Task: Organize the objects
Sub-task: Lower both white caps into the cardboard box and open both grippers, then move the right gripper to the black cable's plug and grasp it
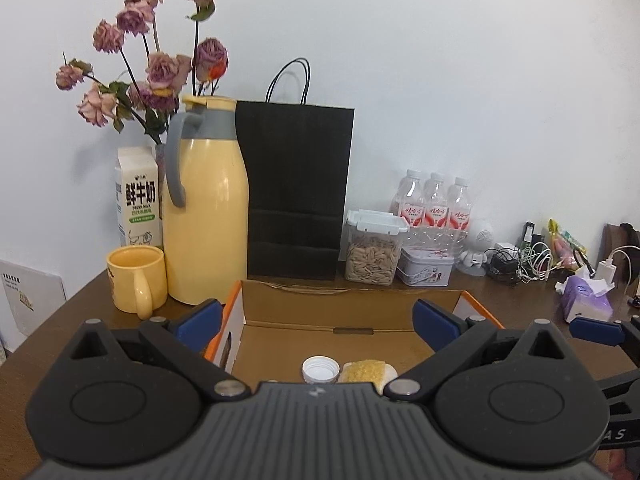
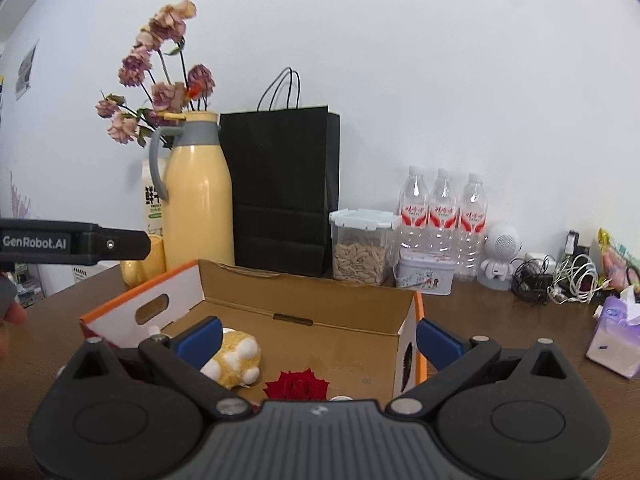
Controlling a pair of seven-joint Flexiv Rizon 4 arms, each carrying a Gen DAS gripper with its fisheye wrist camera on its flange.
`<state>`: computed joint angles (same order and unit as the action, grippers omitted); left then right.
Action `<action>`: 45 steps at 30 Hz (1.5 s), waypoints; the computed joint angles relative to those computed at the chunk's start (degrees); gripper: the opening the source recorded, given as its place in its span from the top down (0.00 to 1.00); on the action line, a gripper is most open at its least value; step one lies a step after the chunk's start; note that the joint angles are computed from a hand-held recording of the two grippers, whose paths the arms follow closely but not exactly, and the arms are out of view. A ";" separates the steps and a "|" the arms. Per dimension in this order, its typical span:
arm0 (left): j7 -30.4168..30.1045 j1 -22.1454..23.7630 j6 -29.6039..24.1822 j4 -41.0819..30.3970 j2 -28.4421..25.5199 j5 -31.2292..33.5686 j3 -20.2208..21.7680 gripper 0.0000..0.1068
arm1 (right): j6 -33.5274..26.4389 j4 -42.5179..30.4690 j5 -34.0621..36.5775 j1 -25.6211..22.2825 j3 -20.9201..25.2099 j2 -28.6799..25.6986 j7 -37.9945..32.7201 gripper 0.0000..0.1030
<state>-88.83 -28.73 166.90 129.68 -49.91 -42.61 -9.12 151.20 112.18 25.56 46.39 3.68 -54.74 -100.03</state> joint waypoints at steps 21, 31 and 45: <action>-6.15 -7.60 4.24 14.66 4.36 -7.59 -1.84 0.04 | 13.39 16.46 4.27 2.55 5.71 2.36 2.36 0.00; -11.04 -10.98 -0.48 18.22 2.47 -8.93 -2.54 0.04 | 15.25 20.31 7.61 5.93 7.40 -0.34 4.22 0.00; -19.39 -14.60 -3.29 21.74 0.72 -9.61 -1.26 0.04 | 13.37 23.05 0.54 9.23 7.68 -2.90 4.61 0.38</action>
<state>-108.21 -43.33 163.61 151.42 -49.18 -52.22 -10.38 164.57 135.22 26.11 55.63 11.36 -57.63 -95.42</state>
